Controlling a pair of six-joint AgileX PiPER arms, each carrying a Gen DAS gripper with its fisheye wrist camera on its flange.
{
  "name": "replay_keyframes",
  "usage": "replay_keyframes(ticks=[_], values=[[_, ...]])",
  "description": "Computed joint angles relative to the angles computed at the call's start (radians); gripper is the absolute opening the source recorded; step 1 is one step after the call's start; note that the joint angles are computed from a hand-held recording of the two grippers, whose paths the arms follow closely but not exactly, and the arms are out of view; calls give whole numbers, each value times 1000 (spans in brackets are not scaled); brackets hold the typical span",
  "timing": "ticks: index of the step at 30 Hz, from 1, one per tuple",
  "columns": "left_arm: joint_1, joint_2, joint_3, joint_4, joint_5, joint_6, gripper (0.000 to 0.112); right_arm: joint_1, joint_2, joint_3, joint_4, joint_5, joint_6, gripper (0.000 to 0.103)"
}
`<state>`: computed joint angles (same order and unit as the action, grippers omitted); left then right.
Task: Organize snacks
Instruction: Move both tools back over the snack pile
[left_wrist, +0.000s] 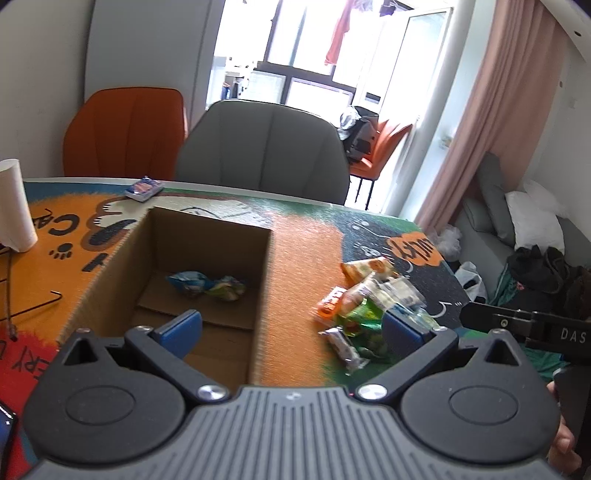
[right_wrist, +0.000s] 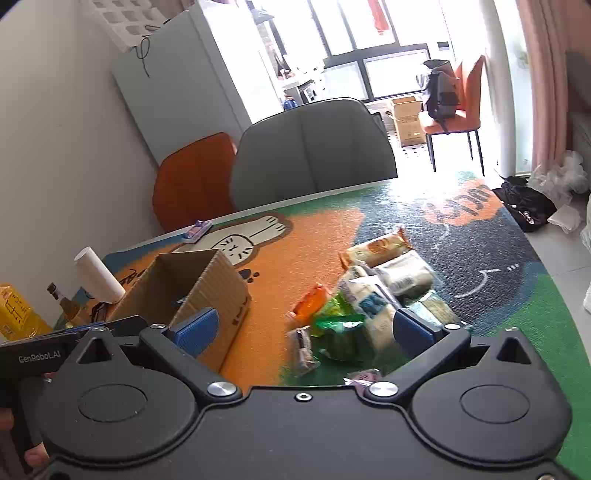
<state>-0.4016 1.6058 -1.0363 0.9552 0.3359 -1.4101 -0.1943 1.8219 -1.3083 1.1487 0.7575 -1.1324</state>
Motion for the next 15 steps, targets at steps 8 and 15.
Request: replay_keyframes(ticks=[8, 15], values=[[-58, 28, -19, 34, 17, -54, 103, -64, 3, 16, 11, 19, -31, 103], [-104, 40, -1, 149, 7, -167, 101, -107, 19, 39, 26, 20, -66, 103]])
